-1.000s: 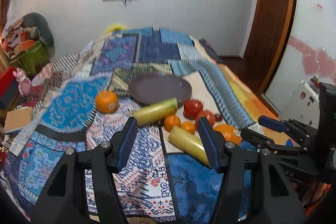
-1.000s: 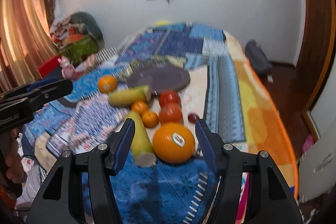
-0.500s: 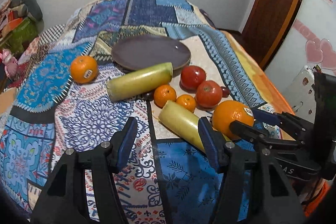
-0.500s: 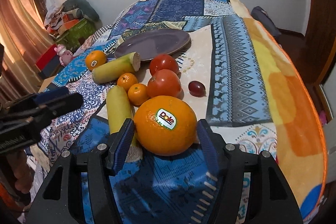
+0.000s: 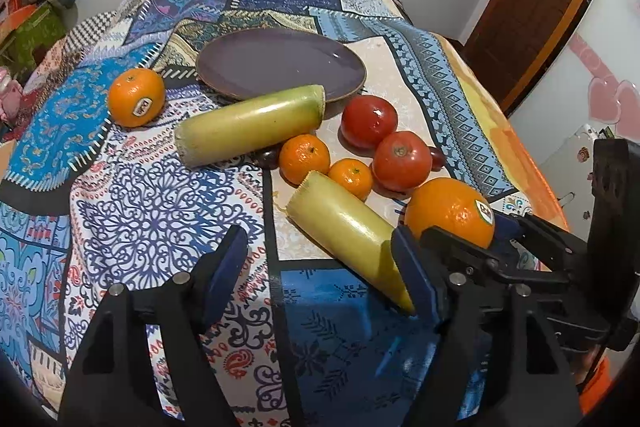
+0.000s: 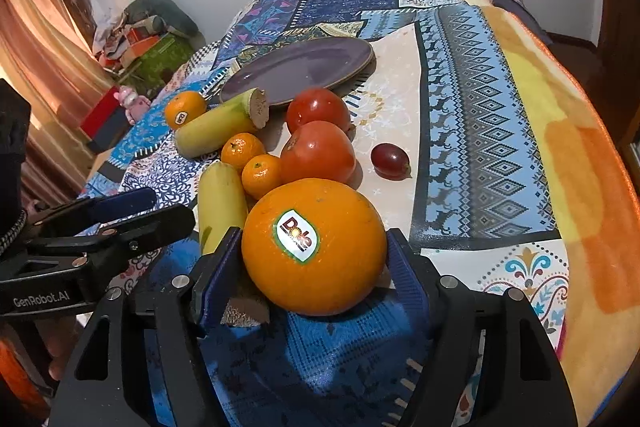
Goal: Organize fruits
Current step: 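Grasp the large Dole orange with the right tool while the left tool grasps the yellow cylinder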
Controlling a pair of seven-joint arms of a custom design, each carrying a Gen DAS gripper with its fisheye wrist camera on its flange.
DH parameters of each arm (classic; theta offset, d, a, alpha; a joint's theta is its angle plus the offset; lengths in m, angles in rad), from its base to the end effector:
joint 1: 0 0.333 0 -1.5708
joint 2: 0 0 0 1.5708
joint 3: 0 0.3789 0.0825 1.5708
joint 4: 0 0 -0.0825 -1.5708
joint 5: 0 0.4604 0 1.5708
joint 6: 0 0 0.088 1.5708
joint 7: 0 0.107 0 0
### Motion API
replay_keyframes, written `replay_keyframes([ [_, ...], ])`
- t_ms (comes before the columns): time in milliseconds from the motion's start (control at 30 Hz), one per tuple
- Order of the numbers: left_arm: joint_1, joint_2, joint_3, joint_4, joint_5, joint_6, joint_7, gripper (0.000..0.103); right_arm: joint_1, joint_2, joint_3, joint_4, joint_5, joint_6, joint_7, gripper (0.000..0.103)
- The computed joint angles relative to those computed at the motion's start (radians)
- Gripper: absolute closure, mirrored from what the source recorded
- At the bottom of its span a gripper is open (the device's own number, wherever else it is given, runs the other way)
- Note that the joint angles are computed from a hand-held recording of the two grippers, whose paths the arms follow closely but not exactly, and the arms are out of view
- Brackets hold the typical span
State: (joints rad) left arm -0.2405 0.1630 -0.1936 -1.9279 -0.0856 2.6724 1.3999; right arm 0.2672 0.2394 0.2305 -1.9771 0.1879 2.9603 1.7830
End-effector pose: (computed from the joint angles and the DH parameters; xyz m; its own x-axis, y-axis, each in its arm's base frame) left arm 0.6528 -0.2922 0.4971 -0.2365 -0.9515 0.1968 -0.8477 0.1031 -0.5204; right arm 0.6466 0.3243 0.4538 0.1968 -0.9208 -0.3366 -0.7991 0.0483 -0.5993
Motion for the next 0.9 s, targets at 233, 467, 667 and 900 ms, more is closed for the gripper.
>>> replay_keyframes([
  [233,-0.019,0.036,0.000,0.046,0.036,-0.051,-0.047,0.016,0.085,-0.070,-0.131,-0.069,-0.219,0.008,0.212,0.036],
  [467,-0.091,0.109,0.030,0.120,0.156,-0.109,-0.171,0.009,0.080,-0.111,-0.159,-0.113,-0.372,0.021,0.370,0.036],
  [667,-0.148,0.123,0.074,0.120,0.373,-0.095,-0.346,0.011,0.055,-0.104,-0.131,-0.115,-0.361,0.028,0.366,0.037],
  [900,-0.100,0.070,0.044,0.042,0.357,-0.036,-0.270,0.039,0.056,-0.104,-0.127,-0.119,-0.357,0.044,0.355,0.036],
])
